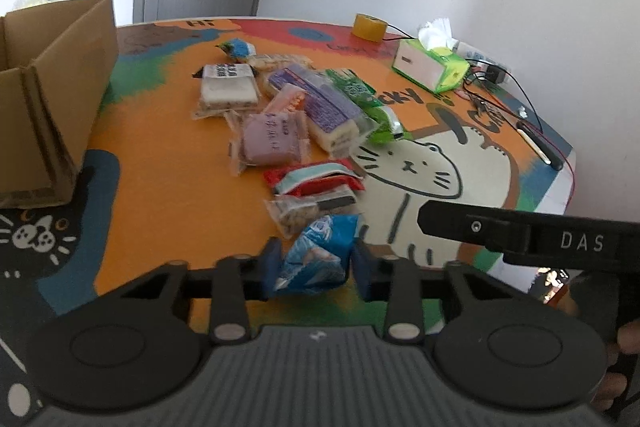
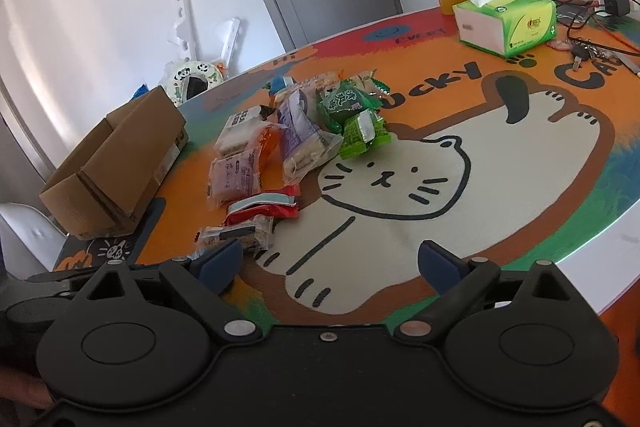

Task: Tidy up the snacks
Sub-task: 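Lower the left gripper onto the blue chip bag and close, then lift the blue chip bag with the left gripper while the right gripper grasps the wrapped bread bar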

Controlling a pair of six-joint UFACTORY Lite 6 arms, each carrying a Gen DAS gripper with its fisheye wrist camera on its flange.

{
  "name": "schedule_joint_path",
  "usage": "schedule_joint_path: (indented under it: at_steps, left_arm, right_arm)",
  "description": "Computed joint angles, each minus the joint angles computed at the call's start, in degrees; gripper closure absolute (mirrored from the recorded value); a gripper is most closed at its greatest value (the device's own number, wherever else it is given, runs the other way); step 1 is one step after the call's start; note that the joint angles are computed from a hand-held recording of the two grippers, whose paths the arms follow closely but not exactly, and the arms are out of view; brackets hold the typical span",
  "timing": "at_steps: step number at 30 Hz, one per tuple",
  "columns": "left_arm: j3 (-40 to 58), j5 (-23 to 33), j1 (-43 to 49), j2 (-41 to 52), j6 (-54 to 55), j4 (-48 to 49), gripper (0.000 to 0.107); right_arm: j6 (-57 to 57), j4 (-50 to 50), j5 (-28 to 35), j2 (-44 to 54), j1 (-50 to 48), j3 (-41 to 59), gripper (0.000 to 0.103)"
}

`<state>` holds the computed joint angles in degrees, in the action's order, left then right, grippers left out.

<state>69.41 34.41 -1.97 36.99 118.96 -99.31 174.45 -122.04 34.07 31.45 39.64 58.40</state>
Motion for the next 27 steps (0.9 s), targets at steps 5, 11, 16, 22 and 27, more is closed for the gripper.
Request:
schedule_joint_path:
  at_steps: [5,11,16,22,27]
  left_arm:
    - [-0.4,0.6,1.6,-0.8,-0.2,0.7,0.076]
    - [-1.3,2.1,3.9,-2.6,0.8,0.1,0.076]
    - [-0.1,2.1,6.1,-2.4,-0.3,0.4,0.076]
    - [2.6,1.6,9.1,-0.6,-1.6,0.7,0.076]
    - [5.6,1.8,11.6,1.3,-3.4,1.9,0.076]
  right_arm:
    - [0.0,-1.1,-0.6,1.4,0.0,2.2,0.008]
    - [1.4,-3.3,-2.0,3.4,-0.6,5.0,0.009]
    - [-2.7,-1.4,-3.6,6.5,-0.3,10.0,0.01]
    - [-10.5,3.9,-6.0,12.1,0.2,19.1,0.01]
    - [-18.4,9.9,-8.1,17.1,0.8,27.1,0.015]
